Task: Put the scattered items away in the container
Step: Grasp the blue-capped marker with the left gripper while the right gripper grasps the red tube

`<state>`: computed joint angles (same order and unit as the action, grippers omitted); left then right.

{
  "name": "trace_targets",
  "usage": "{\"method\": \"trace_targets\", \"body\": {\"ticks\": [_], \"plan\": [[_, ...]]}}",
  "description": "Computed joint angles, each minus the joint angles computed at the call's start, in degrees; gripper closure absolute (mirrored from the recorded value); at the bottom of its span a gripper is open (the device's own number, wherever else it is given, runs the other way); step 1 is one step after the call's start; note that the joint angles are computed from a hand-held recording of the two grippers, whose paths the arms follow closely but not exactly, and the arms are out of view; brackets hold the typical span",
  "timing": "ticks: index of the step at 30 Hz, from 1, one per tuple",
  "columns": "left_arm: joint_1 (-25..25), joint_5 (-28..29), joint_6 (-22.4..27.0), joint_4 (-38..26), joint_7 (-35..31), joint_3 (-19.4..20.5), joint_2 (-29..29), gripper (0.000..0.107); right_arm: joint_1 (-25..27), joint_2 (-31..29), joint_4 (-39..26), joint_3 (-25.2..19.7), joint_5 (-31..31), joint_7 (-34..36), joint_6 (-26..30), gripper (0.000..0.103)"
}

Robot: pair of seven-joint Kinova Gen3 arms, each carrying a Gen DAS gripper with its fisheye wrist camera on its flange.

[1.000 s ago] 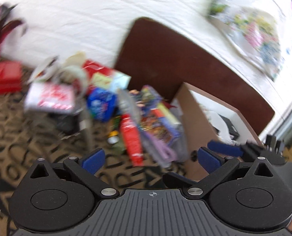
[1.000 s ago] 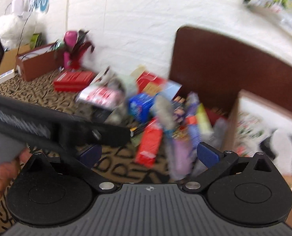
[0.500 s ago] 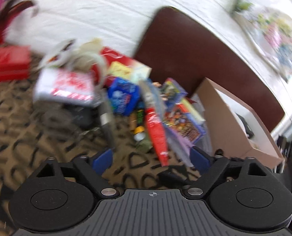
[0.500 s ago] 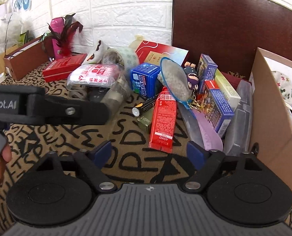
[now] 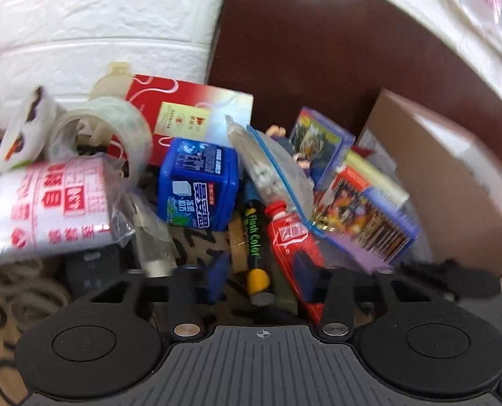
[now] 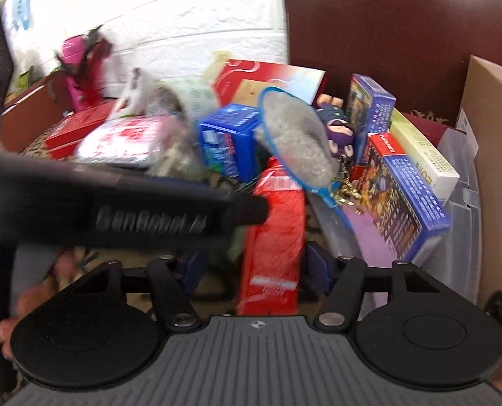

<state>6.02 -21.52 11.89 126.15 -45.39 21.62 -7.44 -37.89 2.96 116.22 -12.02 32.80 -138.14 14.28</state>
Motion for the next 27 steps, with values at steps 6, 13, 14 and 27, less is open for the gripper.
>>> {"method": "trace_targets", "body": {"ticks": [6,13,14,27], "plan": [[10.0,5.48,0.9,1.42,-3.87,-9.15,-2.11,0.081,-0.73,-2.08,0.76,0.94,-13.98,12.79,1.0,0.058],[19.37,21.79,6.82,7.33,-13.11,-13.14,-12.24,0.08,2.48,-13.22,8.52,-5.33,-29.54,23.56,4.57,0.059],[21.98,24.12,7.72,7.99,-14.1,-15.05,-12.9,0.079,3.21,-15.45,9.68,-6.39,-31.7,24.12,5.5,0.059],[9.26,32.82,13.71,10.33,-11.27,-3.47,-22.56,0.051,17.49,-27.43,12.36,-20.2,-33.88,13.63,10.5,0.058]]}}
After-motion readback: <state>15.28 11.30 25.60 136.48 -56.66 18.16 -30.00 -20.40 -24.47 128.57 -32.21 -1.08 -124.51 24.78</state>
